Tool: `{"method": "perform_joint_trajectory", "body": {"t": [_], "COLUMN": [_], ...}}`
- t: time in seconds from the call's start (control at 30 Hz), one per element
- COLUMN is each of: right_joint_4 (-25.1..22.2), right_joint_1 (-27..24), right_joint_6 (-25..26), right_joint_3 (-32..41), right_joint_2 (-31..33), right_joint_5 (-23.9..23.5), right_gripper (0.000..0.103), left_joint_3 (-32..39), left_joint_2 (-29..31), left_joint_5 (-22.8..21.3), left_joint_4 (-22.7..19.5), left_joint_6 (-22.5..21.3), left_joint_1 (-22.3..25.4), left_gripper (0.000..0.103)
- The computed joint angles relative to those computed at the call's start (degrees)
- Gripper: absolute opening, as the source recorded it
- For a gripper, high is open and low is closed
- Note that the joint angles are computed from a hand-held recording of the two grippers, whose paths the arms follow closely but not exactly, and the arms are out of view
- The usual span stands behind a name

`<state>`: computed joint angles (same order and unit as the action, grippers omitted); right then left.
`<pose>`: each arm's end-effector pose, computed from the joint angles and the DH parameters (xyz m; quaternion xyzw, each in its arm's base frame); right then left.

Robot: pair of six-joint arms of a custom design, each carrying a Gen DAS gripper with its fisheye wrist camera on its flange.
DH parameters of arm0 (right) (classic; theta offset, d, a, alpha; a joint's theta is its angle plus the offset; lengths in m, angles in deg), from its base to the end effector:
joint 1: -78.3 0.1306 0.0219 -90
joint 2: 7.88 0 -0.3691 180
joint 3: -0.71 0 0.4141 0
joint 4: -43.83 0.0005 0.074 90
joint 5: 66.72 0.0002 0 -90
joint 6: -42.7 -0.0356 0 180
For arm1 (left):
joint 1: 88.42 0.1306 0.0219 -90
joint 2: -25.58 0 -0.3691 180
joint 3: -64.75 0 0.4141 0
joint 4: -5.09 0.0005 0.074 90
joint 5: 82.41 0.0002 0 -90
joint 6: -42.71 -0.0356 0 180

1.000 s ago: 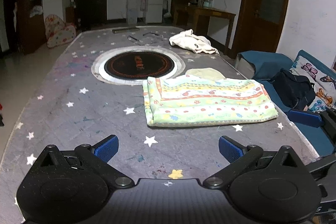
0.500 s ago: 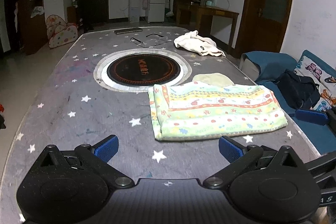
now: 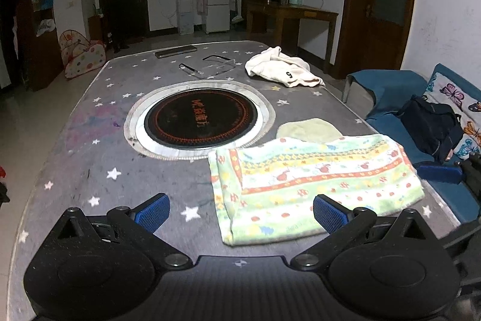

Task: Fold clothes
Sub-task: 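Move both grippers toward the folded pastel striped shirt on the table, then grasp the shirt's beige collar with the right gripper and lift it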

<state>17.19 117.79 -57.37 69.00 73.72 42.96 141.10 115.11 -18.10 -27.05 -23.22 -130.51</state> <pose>0.3577 0.2786 0.3312 -0.1568 0.8819 0.0341 0.4433 0.3785 -0.3217 0.3297 0.0578 0.9039 -0.0300 0.4228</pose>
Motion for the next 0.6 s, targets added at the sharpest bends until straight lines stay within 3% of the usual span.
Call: {"method": "perform_joint_trajectory", "body": {"t": [0.17, 0.23, 0.6], "right_joint_4": [0.0, 0.0, -5.3], "right_joint_1": [-4.2, -6.0, -14.3], "right_joint_6": [0.4, 0.0, -3.9], "right_joint_3": [3.6, 5.4, 20.2], "right_joint_2": [3.8, 5.6, 21.1], "right_joint_5": [-2.7, -3.6, -9.9], "right_gripper": [0.102, 0.094, 0.071], "left_joint_3": [3.4, 4.7, 11.6], "left_joint_2": [3.2, 4.3, 10.7], "left_joint_5": [1.1, 2.1, 5.7], "left_joint_4": [-0.3, -0.1, -1.2], "left_joint_6": [-1.7, -2.2, -7.0], "left_joint_1": [3.1, 4.3, 8.3], "left_gripper": [0.103, 0.103, 0.100]}}
